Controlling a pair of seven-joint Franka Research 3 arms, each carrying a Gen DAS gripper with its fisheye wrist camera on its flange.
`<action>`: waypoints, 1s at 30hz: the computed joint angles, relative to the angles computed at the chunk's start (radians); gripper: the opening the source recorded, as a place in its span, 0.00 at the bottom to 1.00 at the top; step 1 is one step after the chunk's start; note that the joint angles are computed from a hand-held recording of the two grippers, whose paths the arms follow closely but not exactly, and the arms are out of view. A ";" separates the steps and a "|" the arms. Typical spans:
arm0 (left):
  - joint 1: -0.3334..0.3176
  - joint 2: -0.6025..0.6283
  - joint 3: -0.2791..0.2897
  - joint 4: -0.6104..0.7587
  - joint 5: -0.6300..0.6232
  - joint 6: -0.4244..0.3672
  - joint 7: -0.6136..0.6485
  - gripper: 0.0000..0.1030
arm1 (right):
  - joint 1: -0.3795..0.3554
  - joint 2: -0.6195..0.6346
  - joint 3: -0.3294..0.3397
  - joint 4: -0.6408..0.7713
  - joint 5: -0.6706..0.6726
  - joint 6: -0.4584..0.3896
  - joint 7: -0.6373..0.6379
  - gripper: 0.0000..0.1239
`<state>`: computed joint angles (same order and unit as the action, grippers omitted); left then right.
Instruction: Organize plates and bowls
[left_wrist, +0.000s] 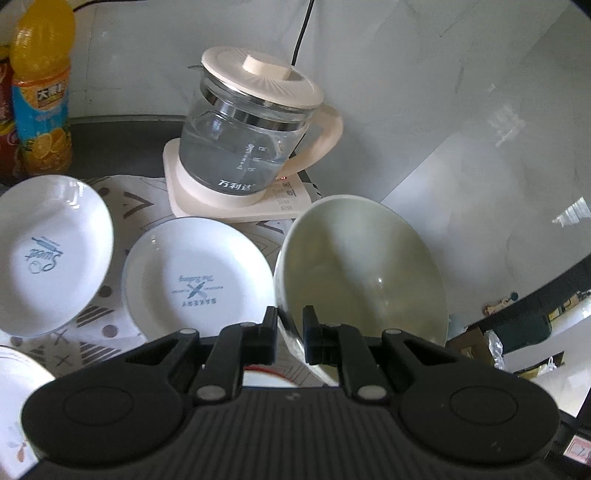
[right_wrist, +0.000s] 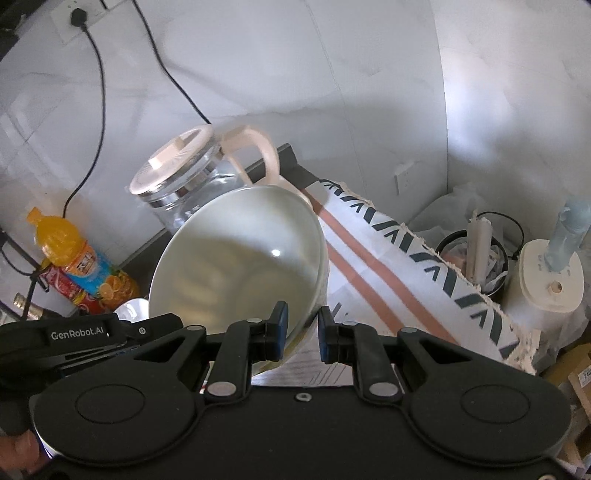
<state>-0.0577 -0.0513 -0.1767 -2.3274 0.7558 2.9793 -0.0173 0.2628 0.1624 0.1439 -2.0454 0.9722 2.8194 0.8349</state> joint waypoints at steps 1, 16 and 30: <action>0.000 -0.012 0.002 -0.014 -0.003 0.007 0.006 0.11 | 0.003 -0.013 0.003 -0.015 0.005 0.007 0.001 0.13; -0.001 -0.174 -0.011 -0.227 -0.243 0.089 0.259 0.11 | 0.095 -0.167 -0.011 -0.225 0.083 0.116 0.034 0.13; -0.036 -0.242 -0.023 -0.338 -0.422 0.111 0.411 0.11 | 0.162 -0.241 -0.033 -0.347 0.109 0.171 0.062 0.13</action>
